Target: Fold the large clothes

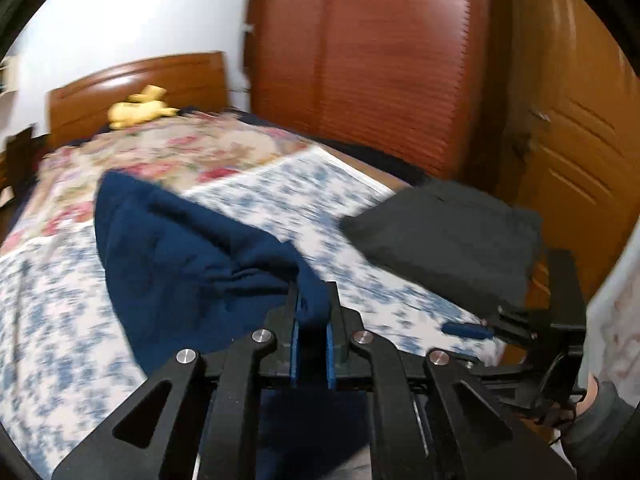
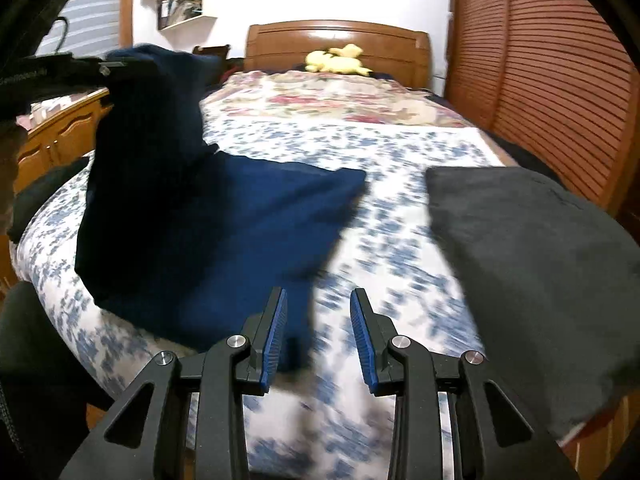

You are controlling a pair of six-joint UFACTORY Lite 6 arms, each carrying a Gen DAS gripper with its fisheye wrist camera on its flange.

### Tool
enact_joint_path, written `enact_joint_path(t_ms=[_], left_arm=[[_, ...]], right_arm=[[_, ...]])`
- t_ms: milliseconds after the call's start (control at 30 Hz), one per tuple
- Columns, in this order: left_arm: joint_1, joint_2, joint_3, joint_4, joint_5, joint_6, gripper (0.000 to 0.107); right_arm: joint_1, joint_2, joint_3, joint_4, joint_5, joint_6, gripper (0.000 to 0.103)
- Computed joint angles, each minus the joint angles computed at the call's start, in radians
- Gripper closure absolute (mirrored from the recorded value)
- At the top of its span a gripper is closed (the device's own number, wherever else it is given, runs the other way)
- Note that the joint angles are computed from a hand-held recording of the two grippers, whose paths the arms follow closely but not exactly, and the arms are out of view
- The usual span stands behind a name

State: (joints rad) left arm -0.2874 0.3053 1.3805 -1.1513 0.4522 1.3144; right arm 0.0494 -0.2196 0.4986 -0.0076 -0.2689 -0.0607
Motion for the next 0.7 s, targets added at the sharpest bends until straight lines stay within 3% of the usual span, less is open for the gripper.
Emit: enact_joint_path(t_ms=[100,167,267,300,433,467,567,700], left_arm=[[-0.081,0.054,0.042,0.192,-0.090,-0.187,0.095],[-0.083,0.089,0.087,0.277,-0.065,-0.286,0.091],[-0.078,0.089,0.096,0.283,-0.046,-0.293,0.072],[-0.078,0.062,0.061,0.268,-0.081,-0.268,0.060],[-0.049,-0.026,-0.065,0.121,-0.135,-0.090,0.051],[-0.028,-0.040,-0.089,0.088,-0.130,-0.050,0.049],[0.026,-0.063,-0.146,-0.025,-0.112,0.091,0.032],[0.115,-0.077,-0.221,-0.160,-0.076,0.262,0.030]], right_arm=[[-0.035,-0.085,-0.046,-0.085,0.027,0.085,0.069],[-0.039,-0.141,-0.075,-0.117,0.043,0.119,0.069],[-0.047,-0.191,-0.114,-0.187,0.038,0.180,0.069],[-0.054,-0.196,-0.119,-0.225,0.031,0.216,0.069],[-0.105,-0.167,-0.127,-0.421,-0.042,0.388,0.069],[-0.103,-0.165,-0.127,-0.427,-0.051,0.394,0.069],[-0.074,-0.152,-0.111,-0.416,-0.056,0.390,0.069],[-0.007,-0.093,-0.058,-0.297,-0.056,0.288,0.069]])
